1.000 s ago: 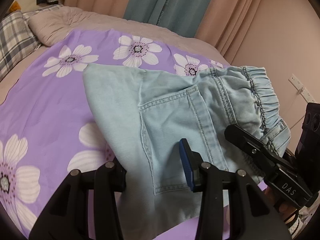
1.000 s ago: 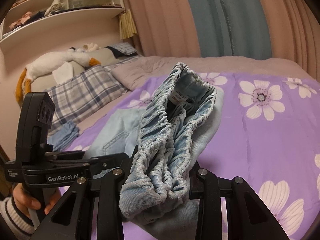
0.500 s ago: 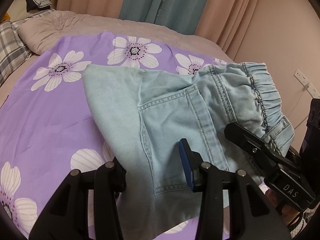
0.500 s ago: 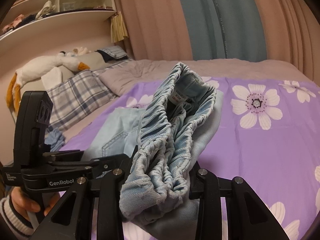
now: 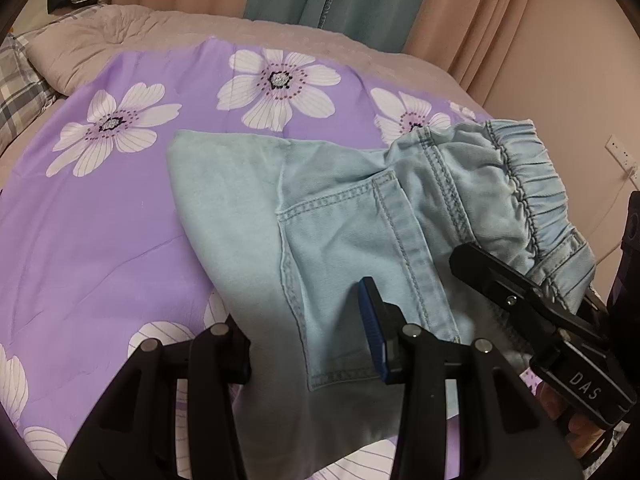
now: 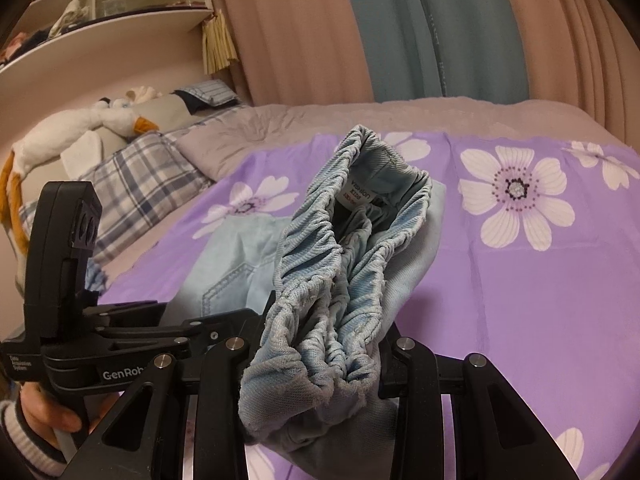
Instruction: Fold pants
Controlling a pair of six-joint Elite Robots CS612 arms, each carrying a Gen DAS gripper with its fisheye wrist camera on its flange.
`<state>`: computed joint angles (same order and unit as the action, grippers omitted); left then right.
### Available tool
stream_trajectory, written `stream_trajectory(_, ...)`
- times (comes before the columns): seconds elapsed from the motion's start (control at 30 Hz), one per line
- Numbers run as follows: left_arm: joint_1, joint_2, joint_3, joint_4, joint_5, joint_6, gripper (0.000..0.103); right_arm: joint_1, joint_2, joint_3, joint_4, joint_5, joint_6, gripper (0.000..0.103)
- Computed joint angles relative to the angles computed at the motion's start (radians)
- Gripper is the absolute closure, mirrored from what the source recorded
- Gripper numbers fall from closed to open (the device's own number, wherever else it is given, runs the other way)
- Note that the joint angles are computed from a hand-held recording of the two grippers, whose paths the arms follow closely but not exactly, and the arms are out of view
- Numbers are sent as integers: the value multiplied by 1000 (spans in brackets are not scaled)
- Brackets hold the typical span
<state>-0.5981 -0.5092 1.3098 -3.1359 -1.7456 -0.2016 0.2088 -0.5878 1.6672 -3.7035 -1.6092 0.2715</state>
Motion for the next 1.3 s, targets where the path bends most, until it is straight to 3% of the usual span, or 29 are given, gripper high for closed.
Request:
stream_trajectory(0.5, 5, 47, -68, 95, 18, 5, 61, -15, 28, -47, 119, 41, 40, 66)
stream_trajectory(1.3, 6, 61, -96, 141, 49, 12, 61, -26, 27, -44, 210, 54, 119, 66)
